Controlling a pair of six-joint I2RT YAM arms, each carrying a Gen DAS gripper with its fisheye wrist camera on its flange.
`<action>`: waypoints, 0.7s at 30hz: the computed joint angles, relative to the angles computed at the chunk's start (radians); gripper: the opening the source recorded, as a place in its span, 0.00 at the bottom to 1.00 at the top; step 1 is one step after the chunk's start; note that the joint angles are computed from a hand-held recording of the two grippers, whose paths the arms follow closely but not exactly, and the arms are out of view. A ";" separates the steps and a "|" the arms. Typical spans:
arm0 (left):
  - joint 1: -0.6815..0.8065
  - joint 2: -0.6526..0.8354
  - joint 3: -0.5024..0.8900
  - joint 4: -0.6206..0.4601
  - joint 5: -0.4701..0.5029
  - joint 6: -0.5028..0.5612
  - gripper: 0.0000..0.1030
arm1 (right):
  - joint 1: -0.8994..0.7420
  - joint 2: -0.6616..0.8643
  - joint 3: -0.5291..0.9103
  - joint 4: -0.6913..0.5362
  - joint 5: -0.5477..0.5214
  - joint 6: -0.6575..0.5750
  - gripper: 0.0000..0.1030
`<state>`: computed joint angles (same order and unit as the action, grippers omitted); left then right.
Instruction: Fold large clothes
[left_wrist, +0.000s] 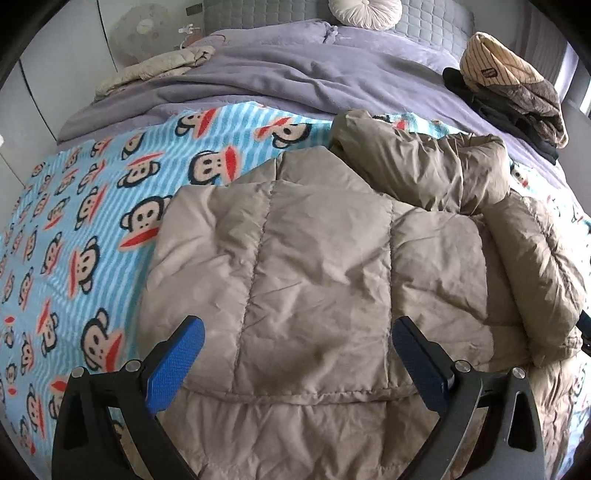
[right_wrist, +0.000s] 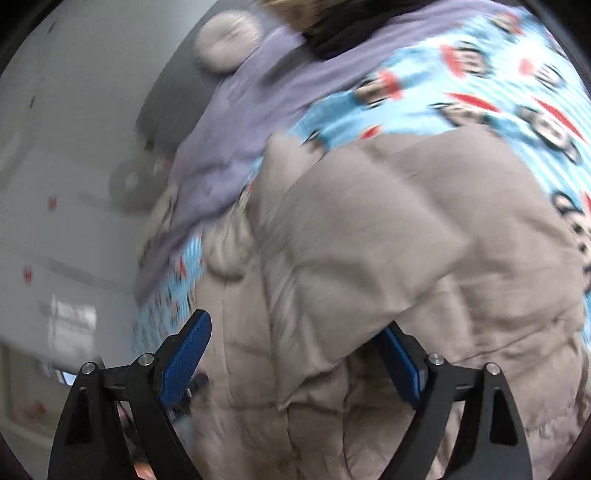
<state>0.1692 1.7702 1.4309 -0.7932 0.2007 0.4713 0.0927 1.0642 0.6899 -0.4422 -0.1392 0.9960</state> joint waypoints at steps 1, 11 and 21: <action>0.005 0.007 0.011 -0.007 0.008 0.000 0.99 | -0.021 -0.005 -0.003 0.000 0.003 0.014 0.83; 0.138 0.187 0.315 -0.237 0.227 -0.006 0.99 | 0.241 0.333 0.335 -0.025 0.181 -0.202 0.11; 0.198 0.485 0.817 -0.756 0.526 0.121 0.99 | 0.430 0.453 0.460 -0.217 0.185 -0.261 0.75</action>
